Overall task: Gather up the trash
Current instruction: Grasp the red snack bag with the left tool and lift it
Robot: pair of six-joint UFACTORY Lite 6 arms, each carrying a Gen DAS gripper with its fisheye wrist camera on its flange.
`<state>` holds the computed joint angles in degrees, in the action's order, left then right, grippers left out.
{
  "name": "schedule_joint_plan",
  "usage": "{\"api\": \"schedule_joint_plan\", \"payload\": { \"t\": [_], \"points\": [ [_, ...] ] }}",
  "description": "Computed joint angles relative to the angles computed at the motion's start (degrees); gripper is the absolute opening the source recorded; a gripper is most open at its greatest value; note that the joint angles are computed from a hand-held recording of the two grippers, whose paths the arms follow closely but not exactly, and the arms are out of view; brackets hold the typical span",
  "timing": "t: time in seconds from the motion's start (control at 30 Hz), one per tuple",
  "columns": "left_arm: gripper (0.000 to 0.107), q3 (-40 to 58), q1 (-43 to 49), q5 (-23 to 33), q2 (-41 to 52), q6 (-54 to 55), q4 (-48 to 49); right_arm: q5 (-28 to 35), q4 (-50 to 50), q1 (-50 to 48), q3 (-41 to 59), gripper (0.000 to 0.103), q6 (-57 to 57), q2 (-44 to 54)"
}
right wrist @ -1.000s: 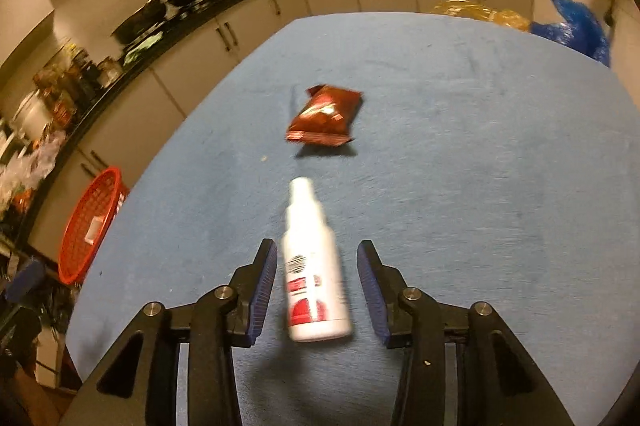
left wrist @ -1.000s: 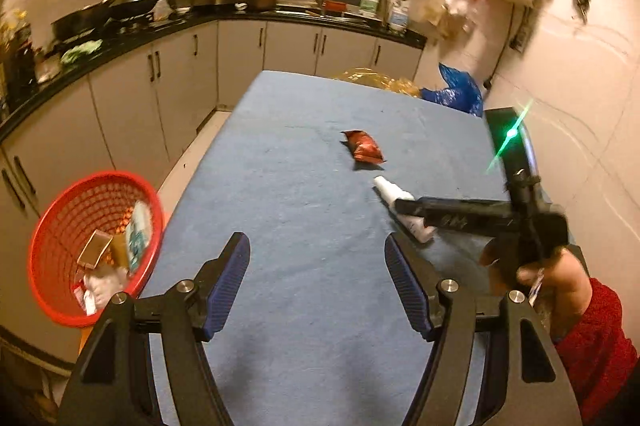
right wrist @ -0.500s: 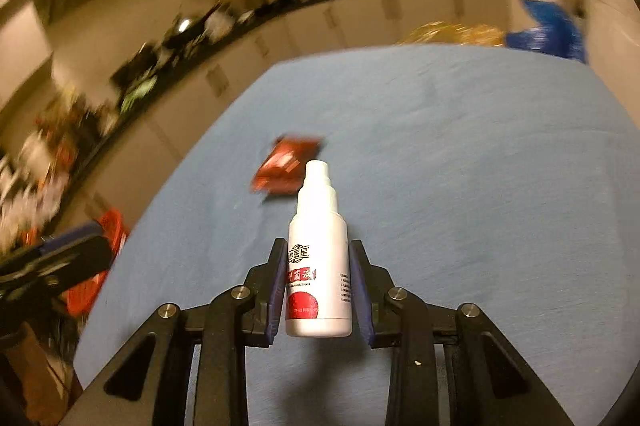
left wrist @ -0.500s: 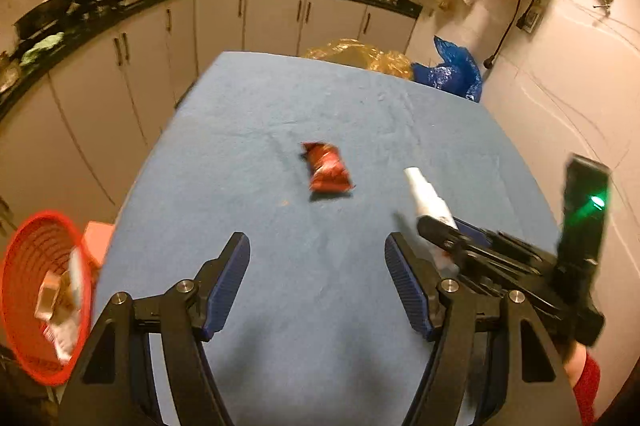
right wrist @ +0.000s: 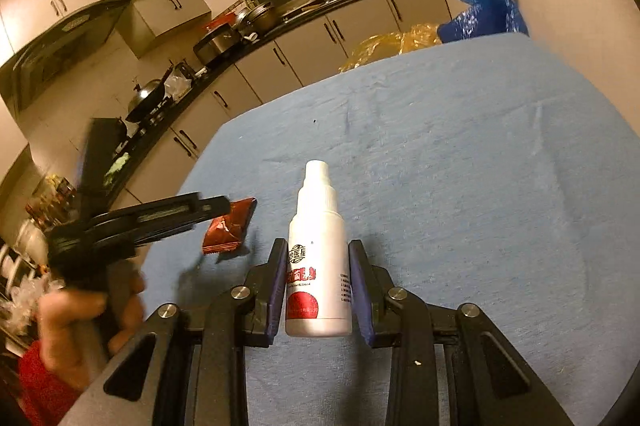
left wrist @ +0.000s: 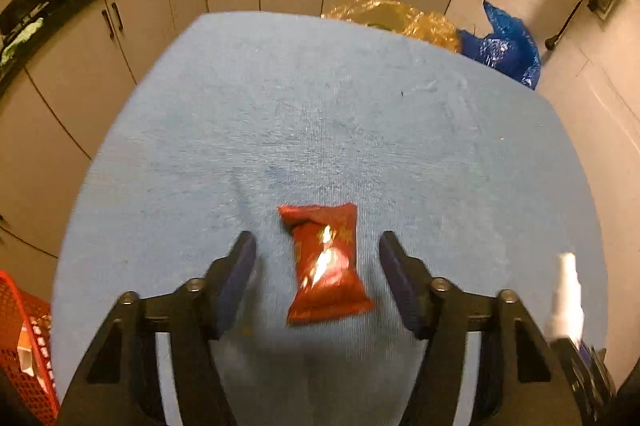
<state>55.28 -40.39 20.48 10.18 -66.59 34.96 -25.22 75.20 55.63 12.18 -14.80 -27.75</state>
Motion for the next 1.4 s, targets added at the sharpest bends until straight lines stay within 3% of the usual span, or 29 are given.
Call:
{"api": "schedule_joint_plan", "payload": {
  "t": [0.13, 0.3, 0.43, 0.57, 0.67, 0.83, 0.9, 1.1, 1.4],
  "points": [
    [0.038, 3.94, -0.86, 0.50, 5.80, -0.19, 1.60, 0.25, -0.16, 0.09, -1.21, 0.033, -0.31, -2.13],
    [0.036, 2.16, -1.11, -1.71, 6.20, -2.84, 4.62, 1.08, -2.06, -0.61, -0.96, 0.033, 1.05, -1.60],
    [0.033, -5.76, -1.46, -5.14, -0.41, -7.05, 8.11, 0.25, -1.49, 0.53, -0.71, 0.033, 0.72, -0.92],
    [0.032, -17.84, -4.73, -6.03, -11.55, -24.22, 22.55, 0.10, -4.88, 0.60, -0.20, 0.033, 3.00, 1.28],
    [0.032, -26.44, -11.73, -1.25, -21.37, -41.15, 34.95, -0.51, -5.62, 2.24, 1.55, 0.033, 3.22, 4.35],
    [0.032, -35.78, -30.25, 17.10, -31.24, -61.35, 42.15, -3.55, -4.08, 6.97, 4.71, 0.033, 0.92, 9.33],
    [0.032, -36.71, -35.61, 23.43, -31.51, -65.24, 42.09, -4.79, -3.17, 8.60, 5.49, 0.033, -0.04, 10.75],
    [0.033, -37.11, -43.17, 35.09, -32.16, -69.08, 41.89, -5.20, -3.55, 9.57, 6.31, 0.033, 0.02, 13.03],
    [0.033, -37.31, -41.73, 36.71, -30.85, -70.30, 43.05, -4.77, -3.29, 10.25, 8.16, 0.033, -0.84, 16.11]
  ]
}}
